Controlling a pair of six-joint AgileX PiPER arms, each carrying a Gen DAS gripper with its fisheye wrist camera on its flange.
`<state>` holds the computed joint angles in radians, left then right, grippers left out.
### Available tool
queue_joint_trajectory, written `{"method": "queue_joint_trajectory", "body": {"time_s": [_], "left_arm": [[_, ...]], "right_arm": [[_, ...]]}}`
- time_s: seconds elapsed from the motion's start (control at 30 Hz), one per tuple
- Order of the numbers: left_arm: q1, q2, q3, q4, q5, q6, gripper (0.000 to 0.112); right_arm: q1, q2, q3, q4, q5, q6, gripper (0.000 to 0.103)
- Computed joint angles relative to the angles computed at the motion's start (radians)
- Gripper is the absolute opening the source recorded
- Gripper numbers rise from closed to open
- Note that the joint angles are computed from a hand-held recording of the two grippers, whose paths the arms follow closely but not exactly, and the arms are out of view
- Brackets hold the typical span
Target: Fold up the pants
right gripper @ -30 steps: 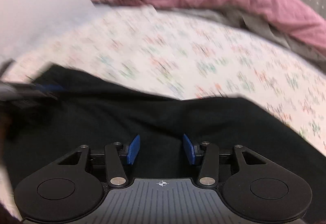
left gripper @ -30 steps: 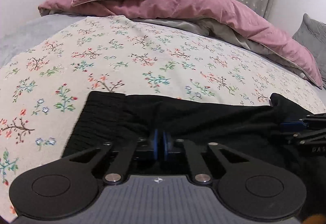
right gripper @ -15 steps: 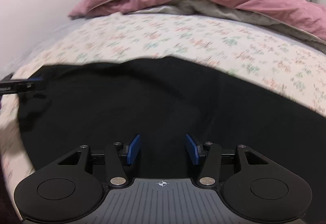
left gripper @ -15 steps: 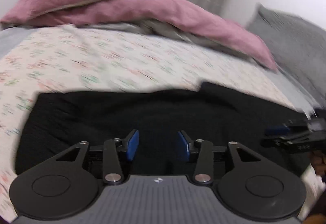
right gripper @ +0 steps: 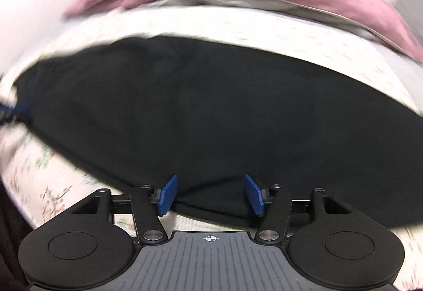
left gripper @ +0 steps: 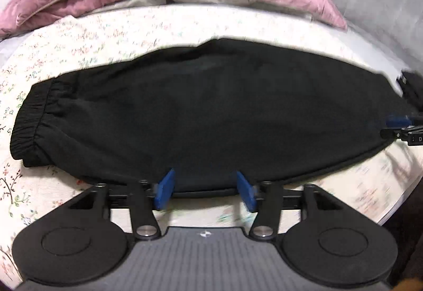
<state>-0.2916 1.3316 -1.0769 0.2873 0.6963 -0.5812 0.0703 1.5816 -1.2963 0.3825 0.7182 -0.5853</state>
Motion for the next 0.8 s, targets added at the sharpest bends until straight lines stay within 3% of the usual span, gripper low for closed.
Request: {"method": "queue_joint_trajectory", "body": {"time_s": [0.13,0.3,0.37,0.5,0.67,0.8], "left_arm": [[-0.094,0.04,-0.058,0.09,-0.018,-0.176,0.09],[-0.193,0.139,-0.175,0.178,0.015,-0.289,0.103],[-0.203,0.169,-0.202,0.205,0.014,-0.326,0.103],[-0.183,0.222,-0.264,0.148,0.004,-0.313,0.103],[-0.186,0.248,-0.297,0.082,0.001,-0.293,0.103],[-0.203,0.268,-0.318,0.08,0.012,-0.297,0.103]], "right_arm": [[-0.14,-0.004,-0.033,0.018,-0.004,0.106,0.071],[-0.25,0.035,-0.093,-0.101,-0.018,0.247,0.072],[-0.285,0.051,-0.106,-0.145,-0.033,0.313,0.072],[-0.374,0.086,-0.124,-0.162,-0.045,0.424,0.072],[-0.474,0.15,-0.148,-0.07,-0.075,0.461,0.072],[-0.479,0.194,-0.179,-0.093,-0.113,0.51,0.071]]}}
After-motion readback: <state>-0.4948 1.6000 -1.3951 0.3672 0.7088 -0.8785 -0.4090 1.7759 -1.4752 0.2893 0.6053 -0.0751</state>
